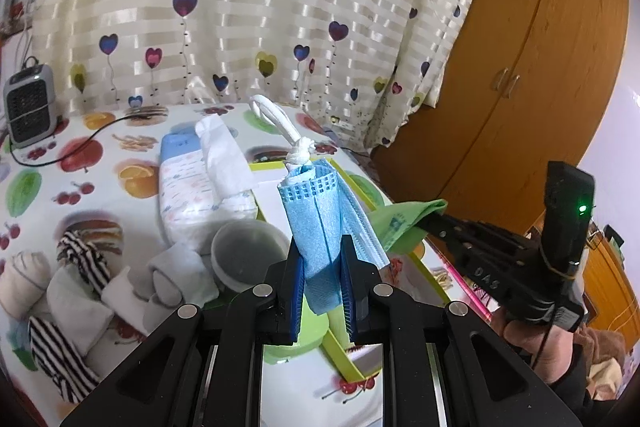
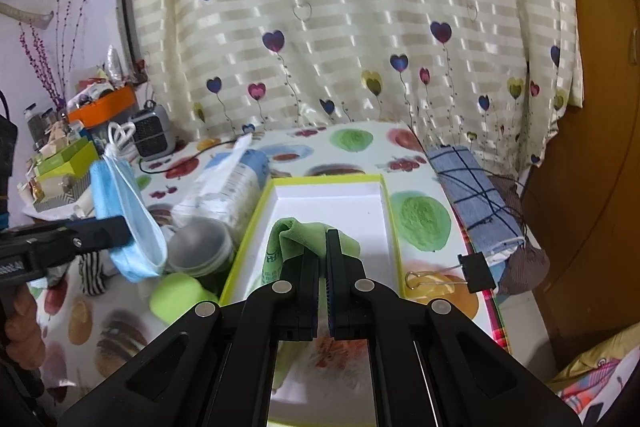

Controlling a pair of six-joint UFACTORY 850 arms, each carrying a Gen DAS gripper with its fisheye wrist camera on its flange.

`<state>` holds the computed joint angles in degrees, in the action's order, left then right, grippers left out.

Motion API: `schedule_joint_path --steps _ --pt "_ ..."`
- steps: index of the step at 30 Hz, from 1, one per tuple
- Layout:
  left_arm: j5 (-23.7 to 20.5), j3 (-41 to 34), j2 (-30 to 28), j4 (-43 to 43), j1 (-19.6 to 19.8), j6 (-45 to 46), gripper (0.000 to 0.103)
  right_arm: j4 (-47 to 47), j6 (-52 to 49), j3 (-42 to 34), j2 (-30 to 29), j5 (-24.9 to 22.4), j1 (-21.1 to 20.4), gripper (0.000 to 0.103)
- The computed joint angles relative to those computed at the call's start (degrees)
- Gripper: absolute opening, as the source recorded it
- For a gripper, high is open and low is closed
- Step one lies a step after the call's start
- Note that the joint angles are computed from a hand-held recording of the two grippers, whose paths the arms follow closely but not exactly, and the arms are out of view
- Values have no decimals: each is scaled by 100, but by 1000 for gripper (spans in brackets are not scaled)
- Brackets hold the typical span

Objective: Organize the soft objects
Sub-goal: 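Carry the blue mask and the green cloth over the white tray with both grippers, then release green cloth into tray with right gripper while left gripper releases the mask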

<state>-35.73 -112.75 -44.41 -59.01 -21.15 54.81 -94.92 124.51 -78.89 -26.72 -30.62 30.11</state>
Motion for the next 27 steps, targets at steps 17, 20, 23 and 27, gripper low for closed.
schedule_joint_path --steps 17,20,23,27 --pt "-343 -1257 -784 735 -111 -862 15 1799 -1628 -497 -529 514 -321 4" --pt "-446 -1542 -959 890 -136 -1045 15 1568 -1384 -429 -482 503 -307 14" --pt "-556 -1849 -1148 1075 -170 -1249 15 1295 -1164 -337 -396 422 -257 29" --pt "-768 -2336 -1438 1321 -221 -1489 15 1023 -900 -201 -257 273 -176 33"
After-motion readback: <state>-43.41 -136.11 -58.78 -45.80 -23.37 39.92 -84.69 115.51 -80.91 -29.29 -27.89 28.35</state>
